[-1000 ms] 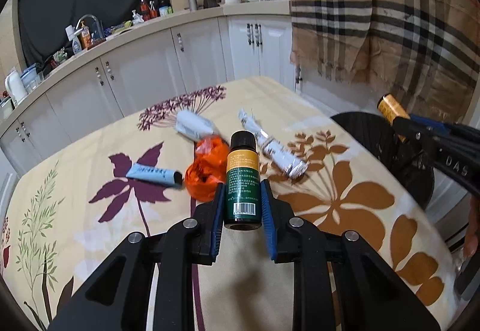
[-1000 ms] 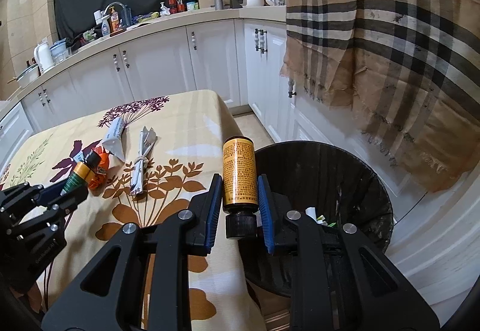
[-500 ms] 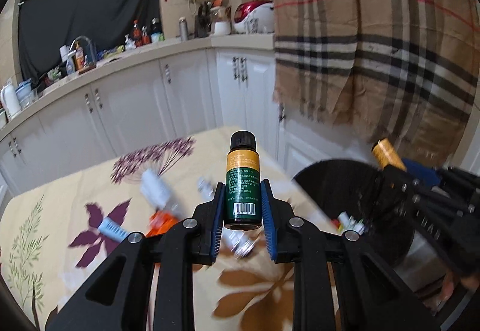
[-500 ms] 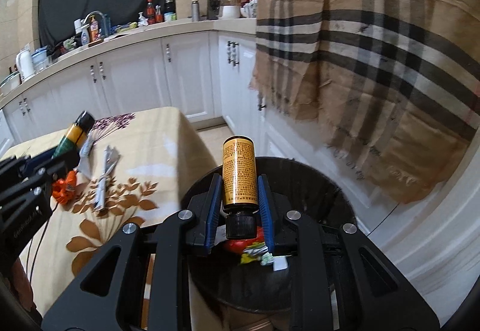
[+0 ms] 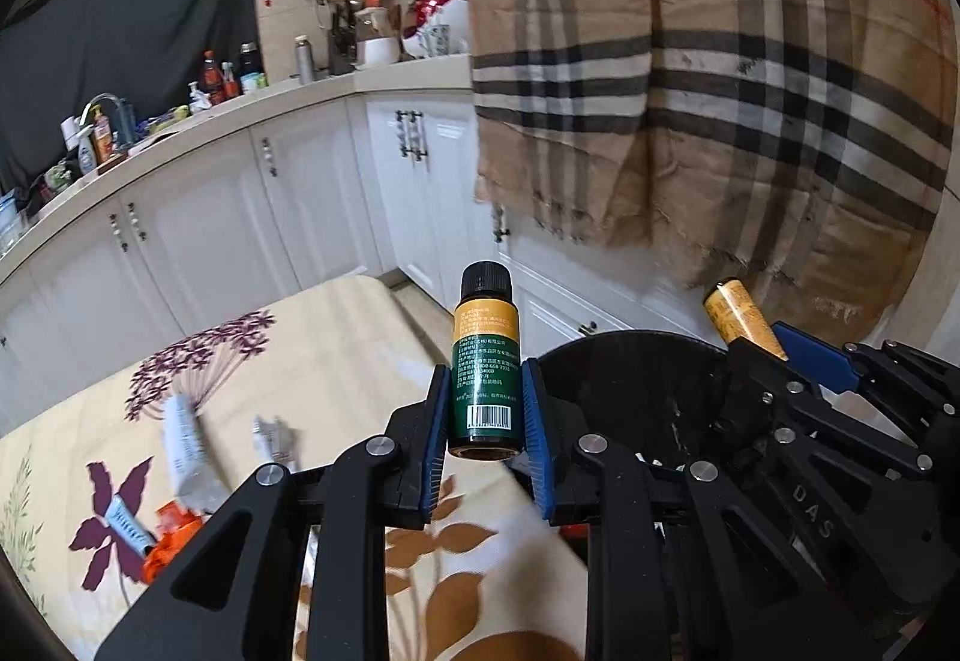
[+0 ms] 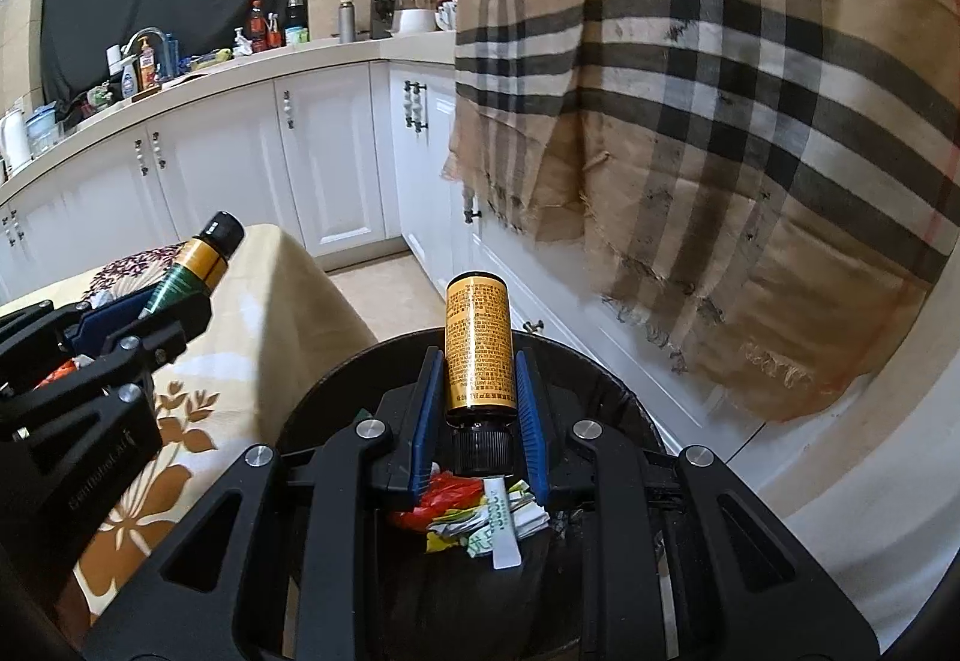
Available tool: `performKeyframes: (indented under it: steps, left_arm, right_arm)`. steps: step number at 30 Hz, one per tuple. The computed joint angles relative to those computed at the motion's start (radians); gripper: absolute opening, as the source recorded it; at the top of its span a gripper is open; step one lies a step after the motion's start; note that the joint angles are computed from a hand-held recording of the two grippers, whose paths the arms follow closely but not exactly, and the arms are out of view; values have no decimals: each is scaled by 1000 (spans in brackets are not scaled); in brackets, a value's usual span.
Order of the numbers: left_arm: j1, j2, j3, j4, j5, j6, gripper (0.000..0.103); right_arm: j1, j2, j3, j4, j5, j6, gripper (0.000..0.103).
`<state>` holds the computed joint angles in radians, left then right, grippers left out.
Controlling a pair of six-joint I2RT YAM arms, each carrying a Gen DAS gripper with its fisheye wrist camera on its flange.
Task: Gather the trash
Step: 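Carry both cans over the black bin and open both tools to drop them, then return the right tool to the table and grasp the silver foil-wrapped packet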
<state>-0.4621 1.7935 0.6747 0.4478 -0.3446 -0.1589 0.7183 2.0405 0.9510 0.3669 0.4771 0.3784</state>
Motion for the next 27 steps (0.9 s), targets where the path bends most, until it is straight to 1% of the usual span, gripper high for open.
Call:
performKeyframes:
  steps: [5,6,7,9,10,13,16,20,22,27]
  left_arm:
    - [-10,72,77,-41,16,9,24]
    - [-15,86,88,-42,3,9,27]
    - [-15,95,94,-45,-2,6,32]
    - [-11,97,94,-45,6,-7,39]
    - [-7,95,89,-43,9,-16,42]
    - [-2,88,82,-46,10,-27,43]
    - [8,63,54,-43,4,-32,48]
    - [35,12,-1,-40,6,-42,50]
    - [54,-28,-45,-34,3,-44,52]
    - [132,-149,-167,-29,6,-41,54]
  right_arm:
    - [-26,34,25,-5,-2,0,25]
    - [-32,42,34,-13,-6,-1,27]
    - [-35,45,37,-17,-6,1,28]
    - [-39,46,35,-16,-2,4,34]
    - [-40,46,33,-12,3,5,35]
    - [-39,36,20,-4,6,7,35]
    - [-33,30,15,-2,5,6,35]
    - [-8,23,23,-12,-5,13,35]
    - [10,23,36,-21,-16,20,35]
    - [72,45,102,-54,-37,23,35]
